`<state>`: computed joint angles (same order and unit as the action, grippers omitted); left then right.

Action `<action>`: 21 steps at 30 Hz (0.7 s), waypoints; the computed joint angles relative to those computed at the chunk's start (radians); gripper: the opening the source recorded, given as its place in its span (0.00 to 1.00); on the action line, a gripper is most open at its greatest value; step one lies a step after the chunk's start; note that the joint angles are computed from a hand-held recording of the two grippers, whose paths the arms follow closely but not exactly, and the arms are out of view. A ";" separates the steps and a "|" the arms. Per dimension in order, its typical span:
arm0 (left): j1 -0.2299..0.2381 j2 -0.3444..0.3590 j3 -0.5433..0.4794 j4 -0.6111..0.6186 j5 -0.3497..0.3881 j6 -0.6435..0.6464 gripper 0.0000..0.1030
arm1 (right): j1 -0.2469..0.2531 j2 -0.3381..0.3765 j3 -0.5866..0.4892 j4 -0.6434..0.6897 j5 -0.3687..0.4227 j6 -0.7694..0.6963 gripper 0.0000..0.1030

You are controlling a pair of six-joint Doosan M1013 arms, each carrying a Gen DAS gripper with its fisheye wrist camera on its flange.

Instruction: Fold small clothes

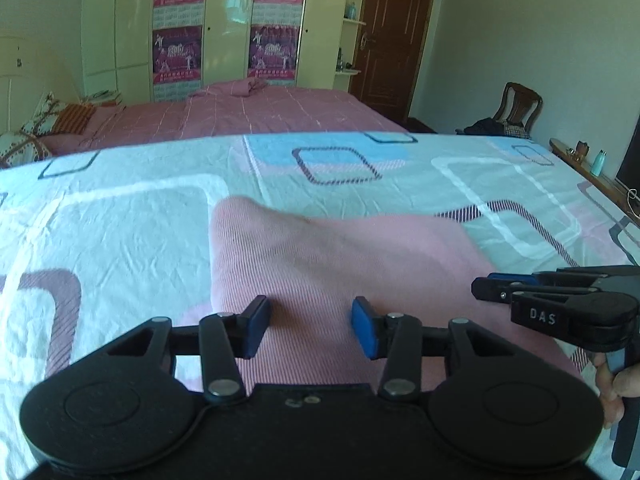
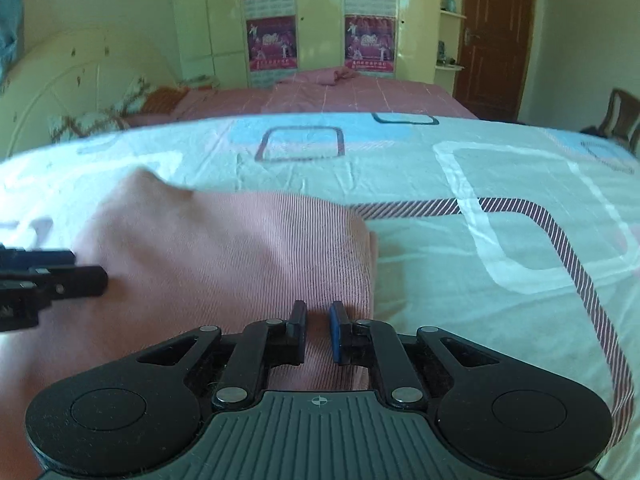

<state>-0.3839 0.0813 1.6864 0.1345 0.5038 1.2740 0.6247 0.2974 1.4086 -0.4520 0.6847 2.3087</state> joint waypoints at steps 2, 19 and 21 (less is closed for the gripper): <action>0.004 0.017 -0.017 0.003 0.001 0.011 0.41 | 0.005 0.002 -0.008 -0.052 -0.024 0.015 0.10; 0.011 0.057 -0.041 0.015 -0.010 0.017 0.44 | -0.028 0.048 -0.025 -0.043 -0.058 0.009 0.12; 0.015 0.033 -0.023 0.000 -0.025 0.016 0.46 | -0.035 0.025 -0.015 0.003 -0.066 -0.017 0.12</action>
<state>-0.3693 0.1144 1.6630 0.1344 0.4786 1.2899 0.5894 0.3220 1.3931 -0.4486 0.6187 2.2916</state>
